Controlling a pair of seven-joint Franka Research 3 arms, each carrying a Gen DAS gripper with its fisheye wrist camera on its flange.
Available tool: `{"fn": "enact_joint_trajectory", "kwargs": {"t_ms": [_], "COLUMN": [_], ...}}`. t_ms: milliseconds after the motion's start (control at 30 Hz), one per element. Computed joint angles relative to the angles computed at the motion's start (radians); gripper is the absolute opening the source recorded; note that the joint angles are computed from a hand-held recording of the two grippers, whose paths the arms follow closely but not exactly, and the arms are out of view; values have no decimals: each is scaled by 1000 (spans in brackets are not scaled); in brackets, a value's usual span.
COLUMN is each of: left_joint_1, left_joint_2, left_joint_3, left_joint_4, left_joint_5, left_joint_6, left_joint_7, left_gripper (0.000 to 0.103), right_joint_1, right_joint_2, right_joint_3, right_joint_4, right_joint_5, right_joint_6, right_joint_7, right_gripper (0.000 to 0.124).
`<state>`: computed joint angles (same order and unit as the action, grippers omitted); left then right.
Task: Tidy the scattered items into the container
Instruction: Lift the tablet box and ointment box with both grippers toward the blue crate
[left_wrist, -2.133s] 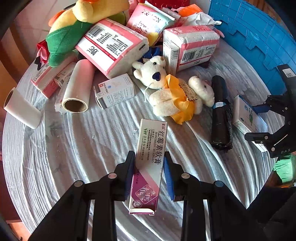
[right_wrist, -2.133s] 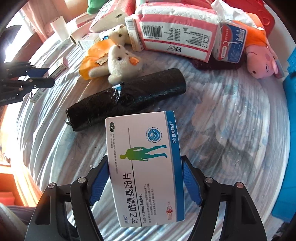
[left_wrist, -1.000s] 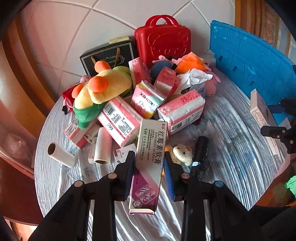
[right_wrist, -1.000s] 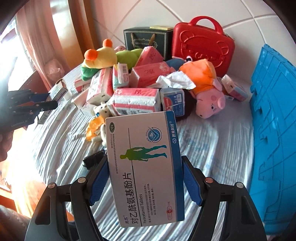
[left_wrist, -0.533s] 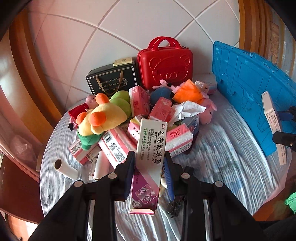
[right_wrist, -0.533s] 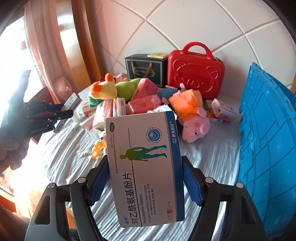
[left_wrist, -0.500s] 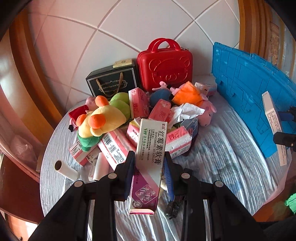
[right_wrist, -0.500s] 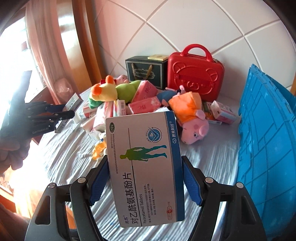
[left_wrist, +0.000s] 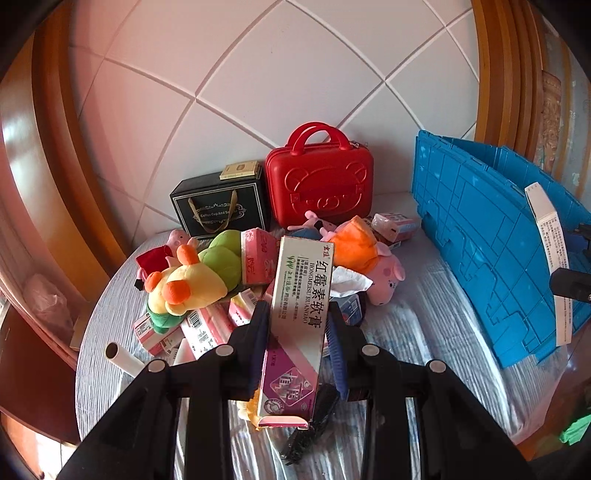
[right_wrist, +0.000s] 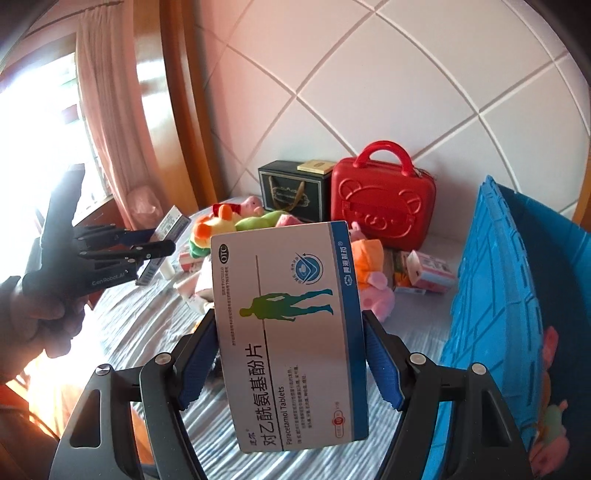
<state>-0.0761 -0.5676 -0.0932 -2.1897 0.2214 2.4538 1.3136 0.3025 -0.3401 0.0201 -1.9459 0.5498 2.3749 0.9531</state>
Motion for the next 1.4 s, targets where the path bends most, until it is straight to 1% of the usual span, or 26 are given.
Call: {"fn": "enact_joint_trajectory", "kwargs": {"t_ms": [200,433,767,867,1133,1400], "left_joint_1": [-11,-34,-85,-102,-178,-285], "left_joint_2": [52,132,268,325,501,706], "left_joint_3": [-46,-85,-127,-146,-182,-201], "left_joint_4": [81,189,355,424,638,907], "left_joint_5": [21,53,86,104,129,126], "left_joint_6": [2,7,3,-13,-45,-97], "left_joint_7": [-29,-56,-38,-32,24,95], "left_gripper": [30,30,30,30,30,30], "right_joint_1": [-11,-40,-101,-124,-189,-241], "right_joint_2": [-19,-55,-65,-65,-50,-24], "right_joint_3": [-40,-75,-120,-133,-156,-171], "right_joint_4": [20,15,28,31,40,62], "right_joint_5": [48,87,107,101,71,33], "right_joint_6": [-4,-6,26,35,77,106], "right_joint_7": [-36,-61,-56,-49,-5,45], "right_gripper": [74,74,74,74,74,74]}}
